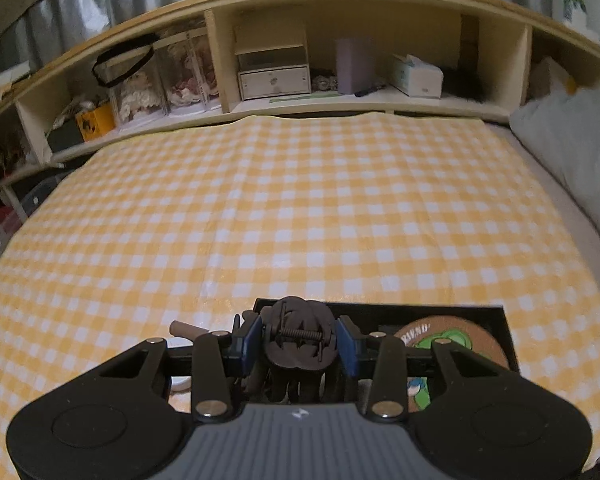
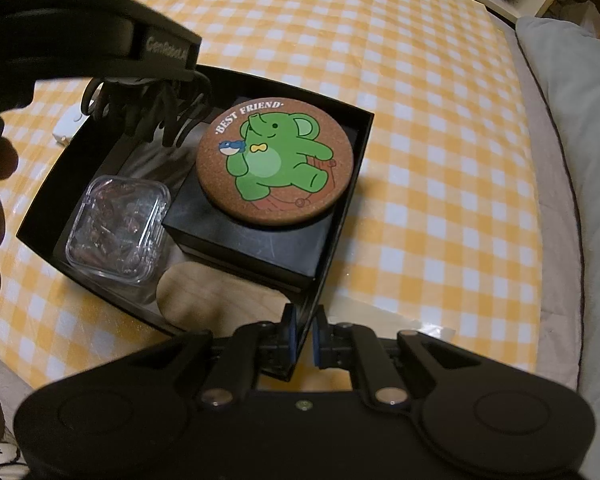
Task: Organize rigid objects
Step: 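Lower the hair clip into the tray beside the clear case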
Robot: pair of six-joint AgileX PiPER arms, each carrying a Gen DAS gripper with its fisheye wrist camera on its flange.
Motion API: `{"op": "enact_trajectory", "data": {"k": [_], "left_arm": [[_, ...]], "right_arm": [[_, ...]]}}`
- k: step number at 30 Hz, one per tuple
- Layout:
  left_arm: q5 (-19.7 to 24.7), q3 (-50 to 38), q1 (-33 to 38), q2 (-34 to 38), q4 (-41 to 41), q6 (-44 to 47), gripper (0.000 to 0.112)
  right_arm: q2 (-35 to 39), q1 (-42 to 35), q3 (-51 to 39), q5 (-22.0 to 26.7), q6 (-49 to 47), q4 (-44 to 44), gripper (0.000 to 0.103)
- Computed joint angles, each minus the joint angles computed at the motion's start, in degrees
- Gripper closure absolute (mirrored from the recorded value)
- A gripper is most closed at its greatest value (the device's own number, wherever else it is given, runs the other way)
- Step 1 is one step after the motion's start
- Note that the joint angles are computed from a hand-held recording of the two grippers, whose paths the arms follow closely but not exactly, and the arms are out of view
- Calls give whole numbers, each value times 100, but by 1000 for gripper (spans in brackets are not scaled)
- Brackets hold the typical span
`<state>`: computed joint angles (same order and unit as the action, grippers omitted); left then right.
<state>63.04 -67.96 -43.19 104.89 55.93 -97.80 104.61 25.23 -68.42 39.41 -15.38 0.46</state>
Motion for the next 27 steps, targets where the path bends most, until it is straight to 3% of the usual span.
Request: {"op": "enact_trajectory", "data": {"k": [7,9,10,18,21,27], "left_arm": [[342,-335,-159,393,-12,88,72],[-135,-139,-21,163,-146,-121,100],[-433,-63,87,40,-351,-183,95],[-1137,399,244,-422,-369,-29,92],[-1726,809,515,-852,-575,188,82],[-2863,1681,1193,-1866,-907,1111,83]], "right_arm": [[14,-58,-36,54,-62,169,95],[5,-70,-40,63,-99,198,95],[8,-70,-47,68,-94,185,95],[-6,-132,-51,79,-187,332,95],[-23,-118,-37,75,-155,317,95],[-40,-118,-15,51,-163,322,95]]}}
